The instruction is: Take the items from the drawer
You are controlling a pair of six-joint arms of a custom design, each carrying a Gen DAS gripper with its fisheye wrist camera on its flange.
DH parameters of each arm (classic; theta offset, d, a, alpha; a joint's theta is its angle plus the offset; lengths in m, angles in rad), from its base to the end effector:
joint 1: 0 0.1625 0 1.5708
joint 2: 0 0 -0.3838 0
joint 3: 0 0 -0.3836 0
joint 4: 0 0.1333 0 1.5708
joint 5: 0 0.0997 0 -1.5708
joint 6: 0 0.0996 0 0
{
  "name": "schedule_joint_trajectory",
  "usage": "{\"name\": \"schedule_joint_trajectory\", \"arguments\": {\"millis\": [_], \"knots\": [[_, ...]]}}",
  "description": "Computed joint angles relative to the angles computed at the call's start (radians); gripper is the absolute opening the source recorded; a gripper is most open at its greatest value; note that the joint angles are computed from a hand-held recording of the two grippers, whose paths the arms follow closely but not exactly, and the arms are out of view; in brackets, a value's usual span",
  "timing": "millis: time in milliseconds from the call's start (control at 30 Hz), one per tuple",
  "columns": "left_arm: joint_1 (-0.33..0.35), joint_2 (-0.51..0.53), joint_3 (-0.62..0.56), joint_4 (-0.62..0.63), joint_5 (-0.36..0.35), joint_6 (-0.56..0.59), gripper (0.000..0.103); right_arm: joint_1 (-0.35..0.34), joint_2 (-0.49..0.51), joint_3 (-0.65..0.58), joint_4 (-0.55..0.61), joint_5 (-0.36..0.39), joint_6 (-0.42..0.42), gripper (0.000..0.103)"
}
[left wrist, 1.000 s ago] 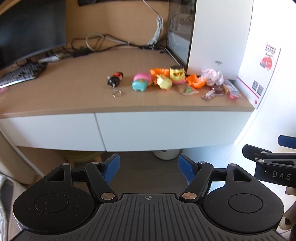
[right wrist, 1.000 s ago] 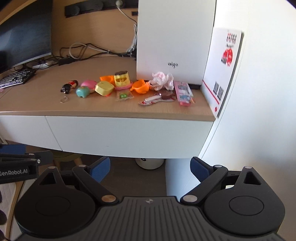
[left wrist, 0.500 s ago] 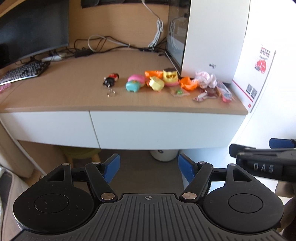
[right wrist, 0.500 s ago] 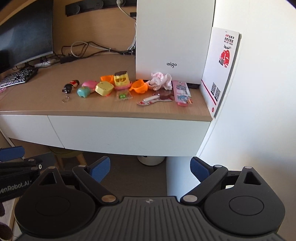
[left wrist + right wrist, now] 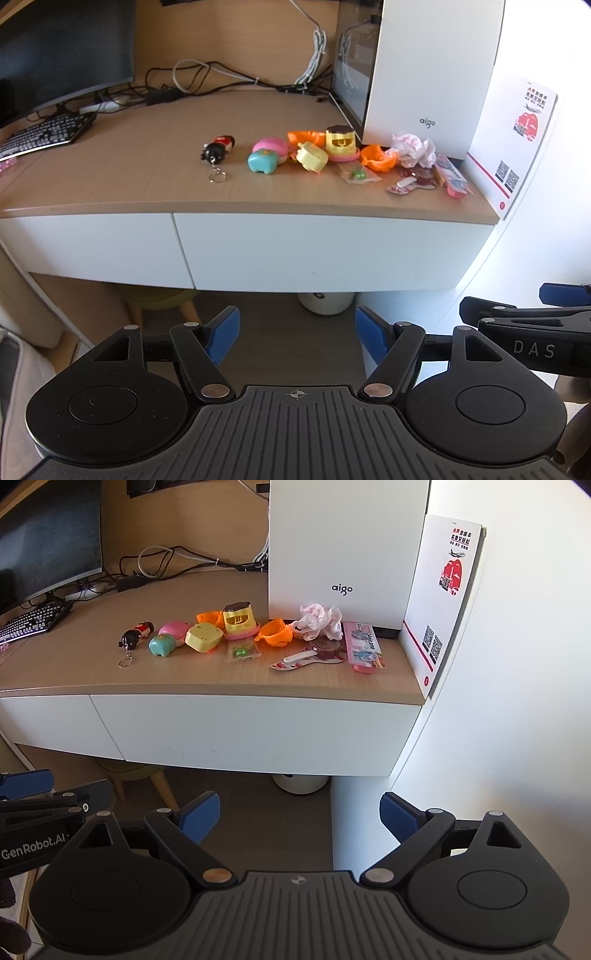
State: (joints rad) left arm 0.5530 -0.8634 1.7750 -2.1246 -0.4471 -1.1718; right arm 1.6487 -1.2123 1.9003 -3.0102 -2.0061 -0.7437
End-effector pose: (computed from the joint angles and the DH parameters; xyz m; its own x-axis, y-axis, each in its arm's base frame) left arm -0.3616 -0.4854 0.0757 -0.7183 -0.2460 -0.6508 0.3480 0.6830 -0.6422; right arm 0.1350 -0.5567 0.2804 -0.6433 -0.3339 0.6890 -0.6690 0.6827 -0.2938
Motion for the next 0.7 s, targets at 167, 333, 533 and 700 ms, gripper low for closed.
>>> {"name": "schedule_joint_trajectory", "arguments": {"millis": [167,333,533,700], "knots": [[0.001,0.001,-0.001,-0.006,-0.001,0.005,0.075,-0.003,-0.002,-0.002,0.009,0.003,0.007,0.094],[0.002,0.006,-0.005,-0.015,0.000,0.017,0.075,-0.004,-0.001,-0.005,-0.002,0.000,0.018,0.094],[0.003,0.008,-0.006,-0.009,-0.005,0.007,0.075,-0.005,-0.002,-0.005,0.005,0.000,0.026,0.094],[0.002,0.004,-0.001,-0.007,-0.005,0.002,0.074,-0.004,-0.003,-0.005,0.011,0.001,0.026,0.094]]}}
